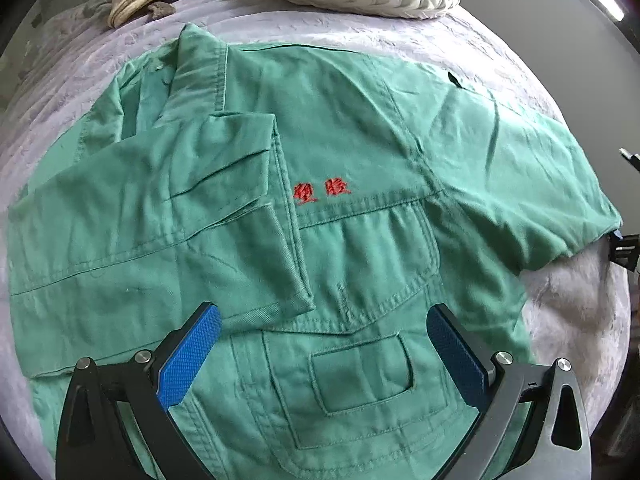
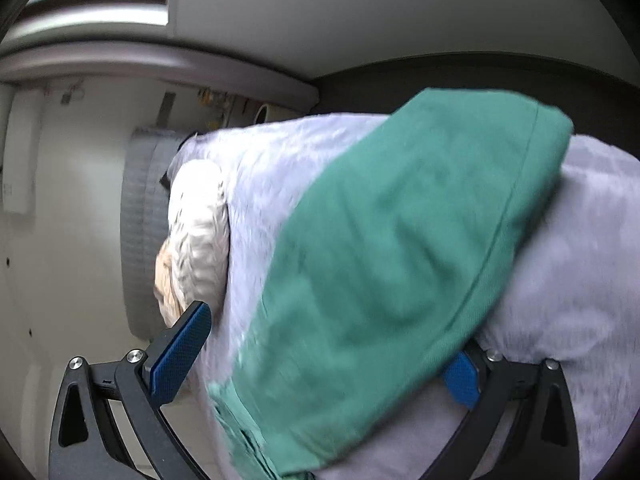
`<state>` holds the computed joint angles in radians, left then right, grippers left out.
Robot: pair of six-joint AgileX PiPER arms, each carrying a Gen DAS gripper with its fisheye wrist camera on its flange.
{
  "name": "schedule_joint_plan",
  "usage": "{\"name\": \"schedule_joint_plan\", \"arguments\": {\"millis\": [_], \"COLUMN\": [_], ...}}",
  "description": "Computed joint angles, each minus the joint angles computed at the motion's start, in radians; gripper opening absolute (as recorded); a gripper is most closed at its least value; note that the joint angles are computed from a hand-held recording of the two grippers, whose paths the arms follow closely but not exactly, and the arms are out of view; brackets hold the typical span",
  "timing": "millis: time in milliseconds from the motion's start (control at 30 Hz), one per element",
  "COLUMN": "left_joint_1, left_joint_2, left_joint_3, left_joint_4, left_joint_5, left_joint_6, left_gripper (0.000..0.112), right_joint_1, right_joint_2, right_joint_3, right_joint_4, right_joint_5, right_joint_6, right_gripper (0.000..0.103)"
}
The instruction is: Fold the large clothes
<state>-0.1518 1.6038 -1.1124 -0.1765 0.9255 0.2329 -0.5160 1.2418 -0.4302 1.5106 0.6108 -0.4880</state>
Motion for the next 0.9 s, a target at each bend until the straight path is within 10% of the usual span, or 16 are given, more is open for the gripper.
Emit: {"name": "schedule_joint_plan", "arguments": {"millis": [33,133,333,600,800,900], "left_joint_1": [0.009,0.041,0.153,0.38,0.605,0.687], "left_joint_2": [0.005,0.007,-0.009,0.015,0.057,0.096], "left_joint_3": [-0.009,-0.026,-0.055,-0.098,-0.121,-0.134], "left_joint_4": [-0.012,-0.052,-0.076,-0.065,-0.093,-0.103], "left_joint_5": [0.011,0.021,0.002,-0.032,-0.046,-0.05], "left_joint_6": [0.014,0.06,0.13,0.225,0.339,0.369], "left_gripper": [0.103,0.103,0.103,0.103,0.103,0.103], "right_joint_1": [-0.011,-0.009,0.133,0.72,1.113,1.231], "right_joint_2": [0.014,0.066,-0.007,0.156,0.564,0.801], "right_joint_3": [-0.006,-0.034,-0.1,-0.584,-1.163,-1.43], "right_joint_4": [0.007,-0.055,-0.128,-0.796,-1.36,-1.352], "right_joint_5": [0.012,0.032,-0.053,-0.243,-0.051,0.054], "right_joint_6": [0.006,0.081,0.174,0.738,1.079,1.066], "right_gripper": [0.093,0.007,0.004,0.004,0.004,0.004]}}
